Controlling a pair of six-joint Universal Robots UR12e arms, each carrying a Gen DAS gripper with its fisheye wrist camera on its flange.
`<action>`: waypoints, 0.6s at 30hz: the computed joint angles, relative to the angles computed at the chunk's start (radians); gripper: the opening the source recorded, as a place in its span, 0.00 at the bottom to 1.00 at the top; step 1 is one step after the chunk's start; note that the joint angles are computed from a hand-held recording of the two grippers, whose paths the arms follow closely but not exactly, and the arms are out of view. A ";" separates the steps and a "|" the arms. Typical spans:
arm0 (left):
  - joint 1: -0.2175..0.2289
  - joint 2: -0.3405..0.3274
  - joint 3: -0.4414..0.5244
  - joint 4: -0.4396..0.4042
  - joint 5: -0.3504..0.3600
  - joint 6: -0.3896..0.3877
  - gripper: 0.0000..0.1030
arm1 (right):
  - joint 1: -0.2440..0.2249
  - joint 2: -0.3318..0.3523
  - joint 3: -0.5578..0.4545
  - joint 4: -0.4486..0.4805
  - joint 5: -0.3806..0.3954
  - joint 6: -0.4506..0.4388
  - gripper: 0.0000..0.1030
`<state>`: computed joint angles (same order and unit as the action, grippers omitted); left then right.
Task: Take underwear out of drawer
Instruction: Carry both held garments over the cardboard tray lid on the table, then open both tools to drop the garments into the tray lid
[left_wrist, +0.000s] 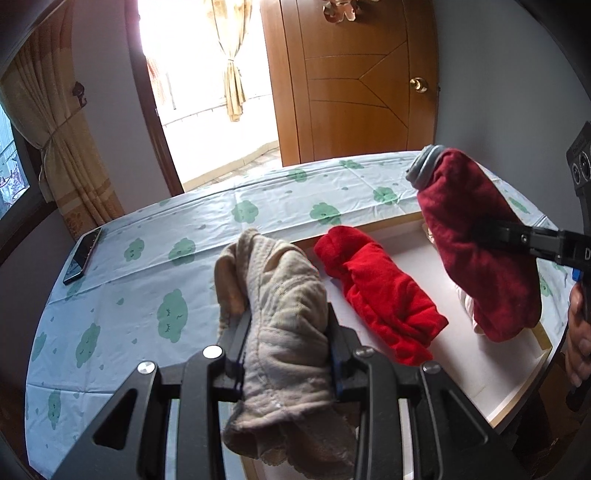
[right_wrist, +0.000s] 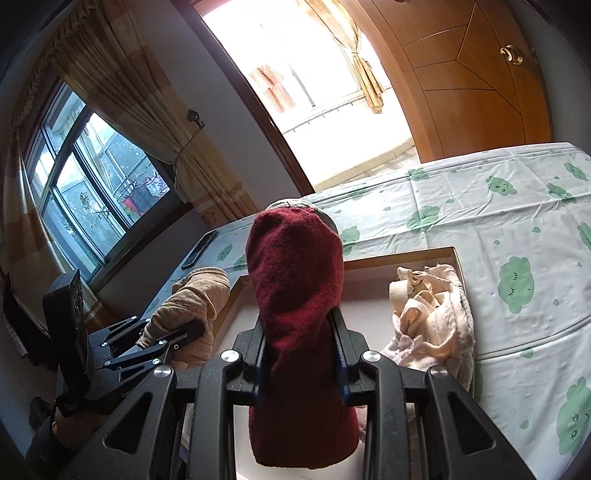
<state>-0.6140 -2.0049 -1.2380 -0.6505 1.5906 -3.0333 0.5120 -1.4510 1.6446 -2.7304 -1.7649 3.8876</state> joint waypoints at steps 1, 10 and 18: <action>-0.002 -0.004 0.006 -0.008 0.003 0.004 0.30 | -0.001 0.002 -0.005 0.011 -0.001 0.003 0.30; -0.021 -0.051 0.074 -0.069 0.070 0.014 0.30 | -0.016 0.021 -0.027 0.045 0.023 0.051 0.31; -0.031 -0.072 0.096 -0.089 0.114 0.019 0.39 | -0.027 0.033 -0.047 0.131 0.032 0.072 0.38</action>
<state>-0.6448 -2.0768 -1.1417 -0.7391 1.7044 -3.0142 0.4849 -1.4182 1.5979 -2.5989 -1.7326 3.9600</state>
